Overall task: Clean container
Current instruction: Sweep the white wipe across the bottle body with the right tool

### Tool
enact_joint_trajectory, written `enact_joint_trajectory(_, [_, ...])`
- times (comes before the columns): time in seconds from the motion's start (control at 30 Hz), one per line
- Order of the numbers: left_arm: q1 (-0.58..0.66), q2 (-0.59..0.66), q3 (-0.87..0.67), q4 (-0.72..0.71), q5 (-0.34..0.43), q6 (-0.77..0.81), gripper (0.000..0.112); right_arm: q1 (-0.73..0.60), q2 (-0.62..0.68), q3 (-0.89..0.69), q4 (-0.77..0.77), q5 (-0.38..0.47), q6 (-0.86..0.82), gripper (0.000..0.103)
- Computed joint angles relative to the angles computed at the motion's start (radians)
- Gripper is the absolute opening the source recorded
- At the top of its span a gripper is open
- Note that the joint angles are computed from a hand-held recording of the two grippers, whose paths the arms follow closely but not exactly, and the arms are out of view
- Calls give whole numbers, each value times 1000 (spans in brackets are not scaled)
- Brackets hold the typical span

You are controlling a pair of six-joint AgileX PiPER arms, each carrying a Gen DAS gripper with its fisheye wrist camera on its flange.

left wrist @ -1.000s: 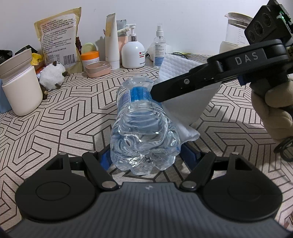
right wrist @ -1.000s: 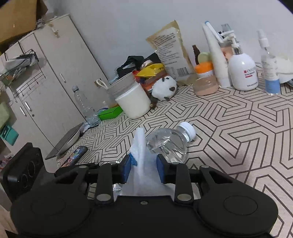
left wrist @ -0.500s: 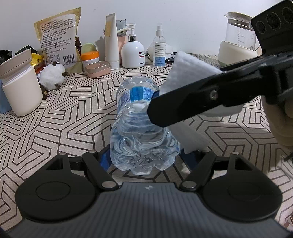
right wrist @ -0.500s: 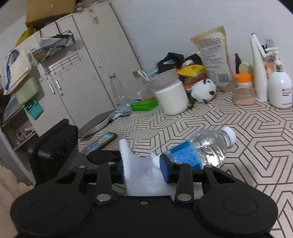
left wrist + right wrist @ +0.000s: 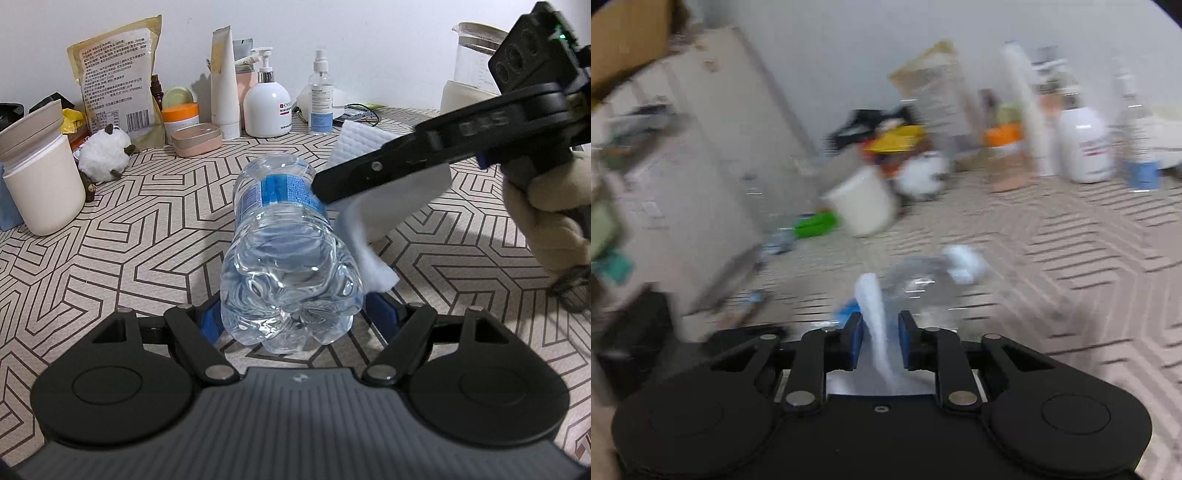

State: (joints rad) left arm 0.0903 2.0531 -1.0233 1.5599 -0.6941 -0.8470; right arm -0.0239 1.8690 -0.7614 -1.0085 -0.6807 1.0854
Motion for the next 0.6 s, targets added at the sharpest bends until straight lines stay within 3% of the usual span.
enact_joint_trajectory(0.13, [-15, -3, 9, -19, 8, 8, 77, -9, 11, 5, 76, 10, -27, 25])
enact_joint_trajectory(0.3, [-19, -2, 6, -16, 9, 0, 77, 12, -1, 11, 48, -43, -44, 28])
enact_joint_trajectory(0.6, [-18, -3, 7, -18, 10, 2, 77, 27, 30, -3, -119, -237, -7, 28])
